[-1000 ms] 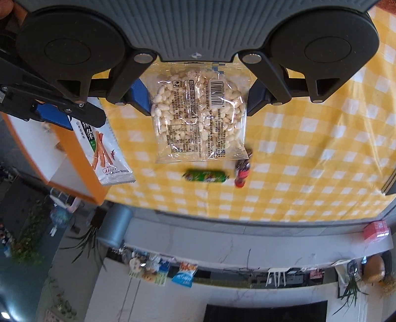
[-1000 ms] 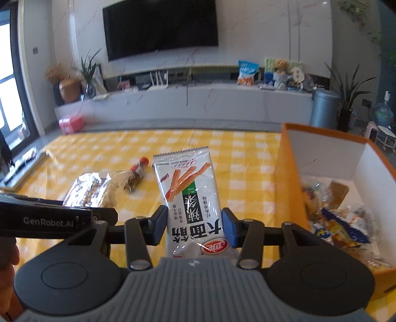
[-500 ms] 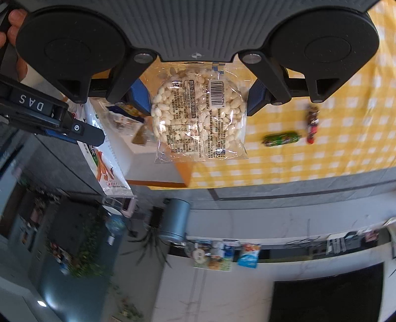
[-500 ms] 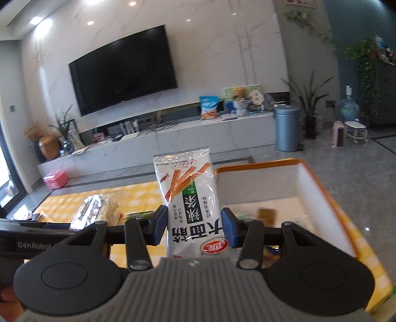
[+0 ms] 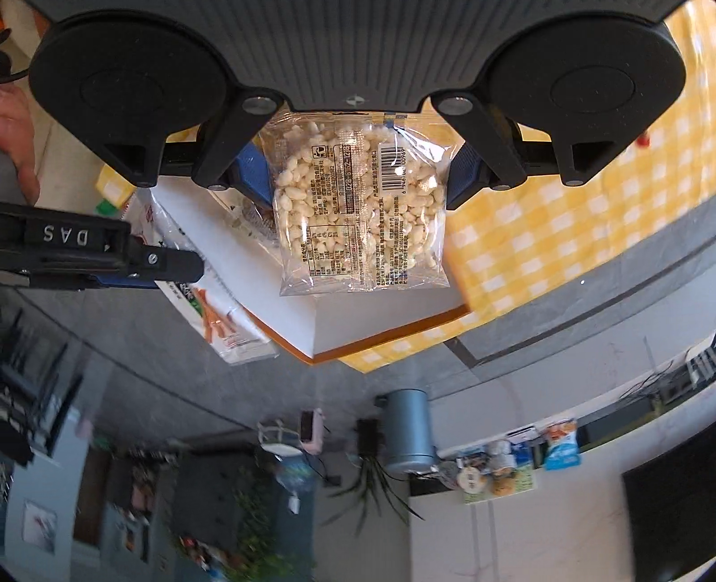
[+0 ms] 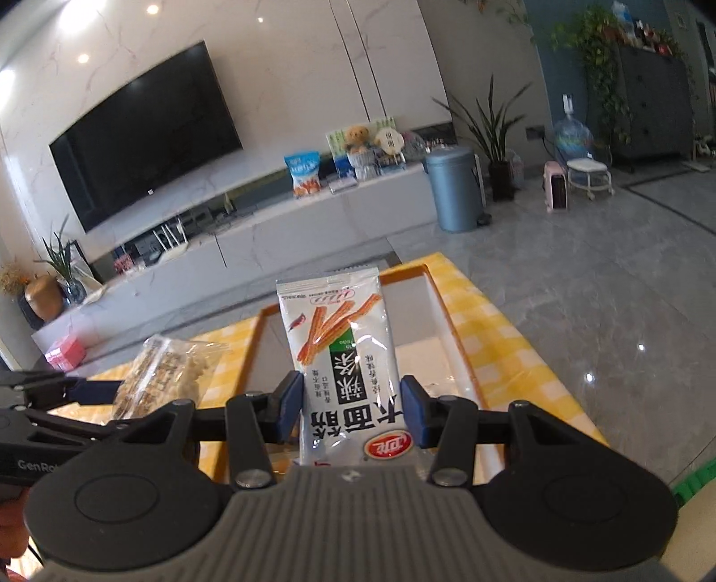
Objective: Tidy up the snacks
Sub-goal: 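Lift both packs and carry them toward the orange box, then lower both packs into the orange box and open both tools to release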
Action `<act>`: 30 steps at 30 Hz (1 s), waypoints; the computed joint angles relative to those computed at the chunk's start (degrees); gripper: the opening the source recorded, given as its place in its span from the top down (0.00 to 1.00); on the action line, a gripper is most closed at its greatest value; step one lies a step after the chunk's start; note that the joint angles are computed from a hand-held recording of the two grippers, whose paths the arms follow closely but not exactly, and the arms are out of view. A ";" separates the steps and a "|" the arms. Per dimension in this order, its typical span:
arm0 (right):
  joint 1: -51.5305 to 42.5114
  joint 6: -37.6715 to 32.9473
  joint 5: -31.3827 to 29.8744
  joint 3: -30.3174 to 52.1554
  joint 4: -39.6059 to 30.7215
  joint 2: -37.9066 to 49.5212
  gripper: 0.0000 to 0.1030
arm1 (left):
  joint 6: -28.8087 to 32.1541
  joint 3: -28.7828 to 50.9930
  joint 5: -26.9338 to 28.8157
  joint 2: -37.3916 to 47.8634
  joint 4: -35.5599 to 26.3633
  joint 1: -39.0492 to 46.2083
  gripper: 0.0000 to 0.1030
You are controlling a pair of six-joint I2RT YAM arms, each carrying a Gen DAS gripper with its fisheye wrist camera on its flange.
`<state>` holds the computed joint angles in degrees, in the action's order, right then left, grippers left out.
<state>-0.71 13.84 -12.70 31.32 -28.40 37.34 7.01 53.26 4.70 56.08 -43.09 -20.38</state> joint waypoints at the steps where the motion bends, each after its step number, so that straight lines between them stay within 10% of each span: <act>1: -1.49 -1.61 -1.15 0.49 0.25 1.74 0.55 | 0.55 0.20 -1.18 1.40 0.96 -1.08 0.11; 30: 5.35 -15.88 10.92 10.94 14.10 40.09 0.54 | 16.63 10.50 -18.38 31.61 11.02 -7.14 0.11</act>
<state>4.63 -2.04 -1.77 42.26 -14.31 77.43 23.64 63.76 -13.67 87.69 -32.07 -27.52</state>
